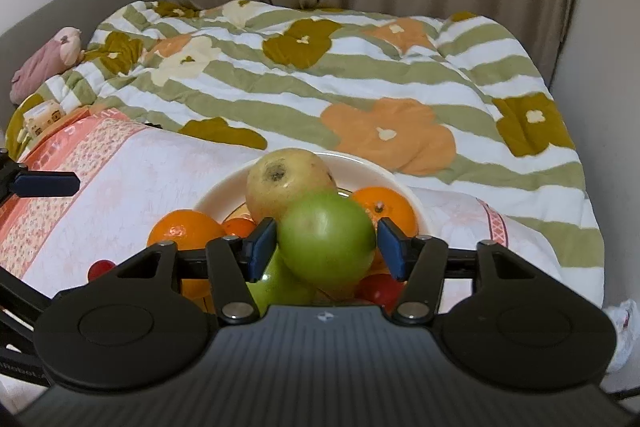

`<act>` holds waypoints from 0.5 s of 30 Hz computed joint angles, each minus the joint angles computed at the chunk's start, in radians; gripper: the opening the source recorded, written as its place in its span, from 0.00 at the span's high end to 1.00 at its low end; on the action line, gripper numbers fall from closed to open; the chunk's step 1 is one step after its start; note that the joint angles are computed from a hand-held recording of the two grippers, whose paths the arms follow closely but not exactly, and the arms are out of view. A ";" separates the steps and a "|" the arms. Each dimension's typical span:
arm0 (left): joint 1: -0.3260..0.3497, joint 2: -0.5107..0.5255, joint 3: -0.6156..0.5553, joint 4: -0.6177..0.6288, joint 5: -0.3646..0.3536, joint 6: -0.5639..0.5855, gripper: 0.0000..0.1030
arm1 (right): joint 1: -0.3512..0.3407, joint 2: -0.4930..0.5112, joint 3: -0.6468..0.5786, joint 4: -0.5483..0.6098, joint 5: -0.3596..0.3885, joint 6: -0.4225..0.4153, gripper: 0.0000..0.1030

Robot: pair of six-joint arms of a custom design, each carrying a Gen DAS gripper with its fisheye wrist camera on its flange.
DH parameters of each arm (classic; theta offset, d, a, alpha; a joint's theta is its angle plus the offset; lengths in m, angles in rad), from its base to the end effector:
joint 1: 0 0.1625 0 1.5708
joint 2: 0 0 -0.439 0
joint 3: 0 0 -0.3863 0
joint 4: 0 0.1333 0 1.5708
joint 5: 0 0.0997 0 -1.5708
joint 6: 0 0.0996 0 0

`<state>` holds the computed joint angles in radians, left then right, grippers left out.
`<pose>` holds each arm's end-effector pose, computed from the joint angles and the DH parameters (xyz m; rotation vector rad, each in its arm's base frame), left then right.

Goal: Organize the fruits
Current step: 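Carry the orange and green apple into the white bowl and release both, then withdraw both open tools from the bowl toward the last tomato and orange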

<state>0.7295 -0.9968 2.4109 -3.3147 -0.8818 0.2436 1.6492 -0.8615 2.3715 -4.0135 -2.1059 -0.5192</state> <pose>-0.1805 -0.4251 0.1091 1.1620 2.2168 -0.6613 0.1165 -0.4298 0.1391 0.3670 -2.2500 0.9740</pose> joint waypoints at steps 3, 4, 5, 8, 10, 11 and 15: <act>-0.005 -0.009 0.007 0.011 0.007 -0.020 0.02 | 0.008 0.022 0.010 -0.079 -0.007 -0.036 0.00; -0.007 -0.016 0.011 0.019 0.009 -0.034 0.02 | 0.010 0.023 0.017 -0.094 -0.003 -0.041 0.00; -0.010 -0.023 0.015 0.027 0.011 -0.050 0.02 | 0.011 0.017 0.024 -0.087 -0.001 -0.039 0.00; -0.021 -0.052 0.032 0.054 0.014 -0.093 0.02 | 0.021 0.010 0.042 -0.088 -0.011 -0.032 0.00; -0.032 -0.069 0.043 0.063 0.024 -0.103 0.02 | 0.031 0.007 0.053 -0.096 -0.023 -0.023 0.00; -0.036 -0.077 0.047 0.066 0.027 -0.103 0.02 | 0.038 0.005 0.057 -0.101 -0.029 -0.017 0.00; -0.048 -0.125 0.063 0.082 0.027 -0.092 0.02 | 0.088 0.015 0.064 -0.146 -0.082 -0.021 0.00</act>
